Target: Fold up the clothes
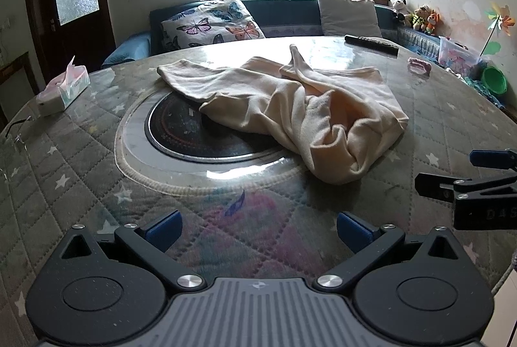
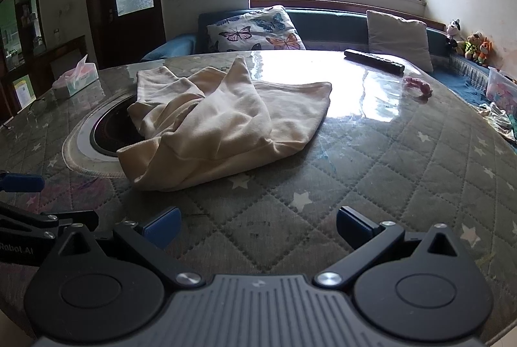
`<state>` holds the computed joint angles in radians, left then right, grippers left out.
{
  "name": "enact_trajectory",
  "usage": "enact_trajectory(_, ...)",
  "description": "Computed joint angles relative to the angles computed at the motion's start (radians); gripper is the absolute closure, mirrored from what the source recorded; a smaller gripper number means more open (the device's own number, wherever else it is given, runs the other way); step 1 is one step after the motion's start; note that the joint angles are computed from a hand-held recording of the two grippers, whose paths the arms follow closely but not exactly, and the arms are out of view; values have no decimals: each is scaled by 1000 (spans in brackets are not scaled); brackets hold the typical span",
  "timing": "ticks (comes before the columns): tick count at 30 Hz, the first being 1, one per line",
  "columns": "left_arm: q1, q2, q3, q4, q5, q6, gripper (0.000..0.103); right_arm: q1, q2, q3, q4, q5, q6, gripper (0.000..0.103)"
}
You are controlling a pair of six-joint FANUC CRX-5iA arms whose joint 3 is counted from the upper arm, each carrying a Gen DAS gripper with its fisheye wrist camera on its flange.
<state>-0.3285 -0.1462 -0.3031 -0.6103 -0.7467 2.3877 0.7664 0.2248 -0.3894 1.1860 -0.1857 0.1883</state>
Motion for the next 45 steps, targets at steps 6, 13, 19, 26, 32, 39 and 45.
enact_trajectory(6,18,9,19,1,3,-26,0,0,16,33,-41,-7,51,0)
enact_trajectory(13,53,27,42,9,10,-59,0,26,66,155,-294,-38,324,0)
enact_trajectory(19,99,37,46,37,28,-94,0,50,164,391,-665,-133,705,0)
enact_trajectory(26,159,44,26,98,63,-144,0,39,316,681,-872,-265,922,6)
enact_trajectory(32,206,44,1,161,101,-201,0,36,471,950,-950,-404,1015,13)
enact_trajectory(39,244,47,-11,205,125,-241,0,44,686,1291,-955,-591,1062,28)
enact_trajectory(45,260,58,1,213,134,-255,0,56,795,1442,-896,-672,1061,55)
